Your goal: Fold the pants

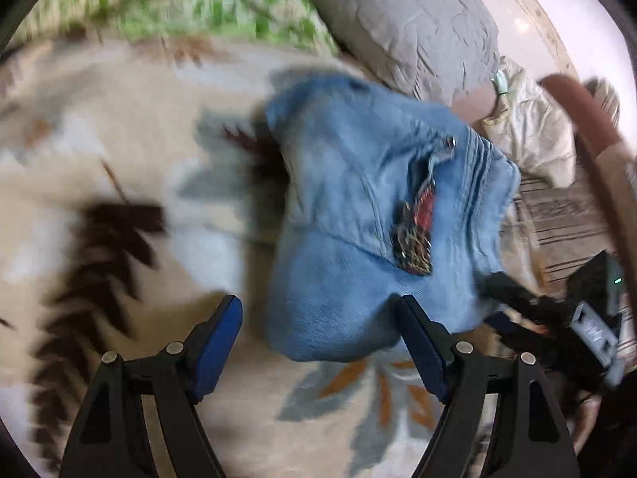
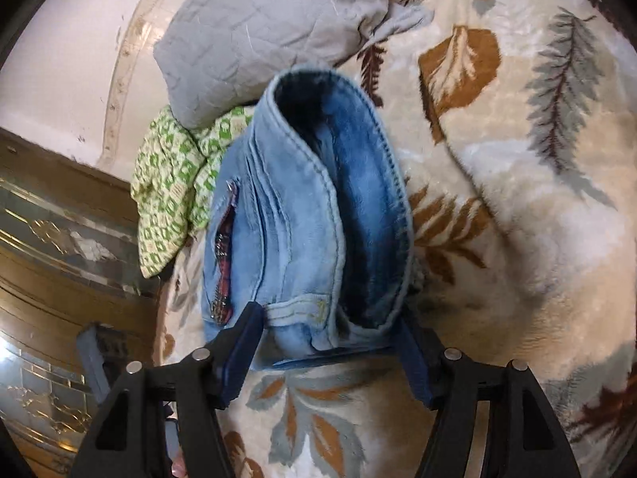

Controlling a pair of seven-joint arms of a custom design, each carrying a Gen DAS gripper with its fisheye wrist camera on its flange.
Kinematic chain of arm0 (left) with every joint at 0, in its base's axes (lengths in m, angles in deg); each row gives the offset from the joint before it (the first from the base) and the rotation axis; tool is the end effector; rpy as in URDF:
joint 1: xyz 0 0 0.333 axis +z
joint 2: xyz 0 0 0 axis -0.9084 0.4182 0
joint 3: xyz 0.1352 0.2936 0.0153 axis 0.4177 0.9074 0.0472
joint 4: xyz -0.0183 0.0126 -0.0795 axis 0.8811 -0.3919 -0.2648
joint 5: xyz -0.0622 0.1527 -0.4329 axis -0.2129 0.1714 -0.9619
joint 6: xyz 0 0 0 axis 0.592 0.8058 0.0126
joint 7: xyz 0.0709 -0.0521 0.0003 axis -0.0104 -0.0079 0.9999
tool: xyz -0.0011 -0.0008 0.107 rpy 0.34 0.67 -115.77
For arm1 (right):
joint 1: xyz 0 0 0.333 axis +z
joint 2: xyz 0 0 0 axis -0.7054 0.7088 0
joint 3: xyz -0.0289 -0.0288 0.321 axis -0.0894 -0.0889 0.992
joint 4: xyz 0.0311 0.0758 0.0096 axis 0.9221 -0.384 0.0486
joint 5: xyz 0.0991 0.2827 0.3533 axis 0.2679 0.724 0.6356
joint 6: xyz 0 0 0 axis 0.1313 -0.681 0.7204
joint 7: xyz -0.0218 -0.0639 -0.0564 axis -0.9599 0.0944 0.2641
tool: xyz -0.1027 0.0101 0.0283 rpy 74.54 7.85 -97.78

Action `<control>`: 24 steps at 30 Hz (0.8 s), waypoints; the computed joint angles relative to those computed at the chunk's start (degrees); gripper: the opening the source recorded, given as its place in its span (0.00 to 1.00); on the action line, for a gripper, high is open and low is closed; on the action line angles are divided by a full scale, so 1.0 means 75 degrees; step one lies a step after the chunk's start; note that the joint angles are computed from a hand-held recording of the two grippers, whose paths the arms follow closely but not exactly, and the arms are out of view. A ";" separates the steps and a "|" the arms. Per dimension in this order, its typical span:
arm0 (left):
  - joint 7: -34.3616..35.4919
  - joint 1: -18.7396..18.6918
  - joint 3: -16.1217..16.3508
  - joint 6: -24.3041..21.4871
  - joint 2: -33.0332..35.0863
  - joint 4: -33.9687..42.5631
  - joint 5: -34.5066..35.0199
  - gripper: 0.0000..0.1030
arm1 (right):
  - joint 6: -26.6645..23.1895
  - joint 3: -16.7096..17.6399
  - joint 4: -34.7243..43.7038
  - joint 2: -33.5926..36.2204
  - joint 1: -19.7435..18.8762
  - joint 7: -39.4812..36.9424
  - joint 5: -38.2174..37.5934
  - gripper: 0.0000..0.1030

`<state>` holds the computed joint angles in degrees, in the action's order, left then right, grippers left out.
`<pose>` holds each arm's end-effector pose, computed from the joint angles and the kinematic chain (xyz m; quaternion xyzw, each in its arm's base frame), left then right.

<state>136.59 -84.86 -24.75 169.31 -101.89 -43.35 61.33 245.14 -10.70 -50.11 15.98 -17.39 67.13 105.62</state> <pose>0.5052 -0.2734 0.4910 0.7589 -0.5698 0.3152 0.0069 0.5664 0.4264 0.4834 -0.6250 0.6650 0.1278 0.3882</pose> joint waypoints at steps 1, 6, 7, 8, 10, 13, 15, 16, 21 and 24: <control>0.0072 0.0011 -0.0023 0.0124 0.0016 -0.0055 -0.0179 0.67 | -0.0096 -0.0093 0.0066 0.0036 0.0094 0.0319 -0.0532 0.59; -0.0939 0.0323 -0.0549 -0.0315 0.0091 0.0315 0.1753 0.37 | -0.0016 -0.0146 0.0163 0.0118 0.0269 0.0865 -0.1549 0.42; -0.1110 0.0351 -0.0617 -0.0404 0.0077 0.0364 0.2038 0.32 | 0.0000 -0.0131 0.0151 0.0082 0.0263 0.0822 -0.1593 0.38; -0.1202 0.0332 -0.0623 -0.0441 0.0043 0.0366 0.2156 0.31 | 0.0032 -0.0153 0.0136 0.0017 0.0340 0.0935 -0.1892 0.36; -0.1207 0.0221 -0.0515 -0.0463 -0.0080 0.0319 0.2045 0.26 | 0.0098 -0.0203 0.0131 -0.0092 0.0485 0.1251 -0.2517 0.35; -0.1013 0.0028 -0.0350 -0.0578 -0.0499 0.0162 0.1747 0.25 | 0.0242 -0.0162 -0.0217 -0.0568 0.0556 0.1429 -0.2881 0.34; -0.0870 -0.0130 -0.0265 -0.0697 -0.0851 -0.0023 0.1552 0.25 | 0.0310 -0.0092 -0.0517 -0.0949 0.0541 0.1273 -0.2715 0.34; -0.0764 -0.0220 -0.0207 -0.0791 -0.0954 -0.0090 0.1428 0.25 | 0.0240 -0.0080 -0.0624 -0.1067 0.0539 0.1331 -0.2730 0.34; -0.1096 0.0091 -0.0592 -0.1669 -0.0590 0.0184 0.2309 0.46 | -0.0489 -0.0091 -0.0661 -0.0847 0.0453 0.1494 -0.2450 0.46; -0.1417 0.0277 -0.0922 -0.1929 -0.0805 0.0292 0.3407 0.53 | -0.0366 -0.0115 -0.0724 -0.0959 0.0410 0.1507 -0.2314 0.49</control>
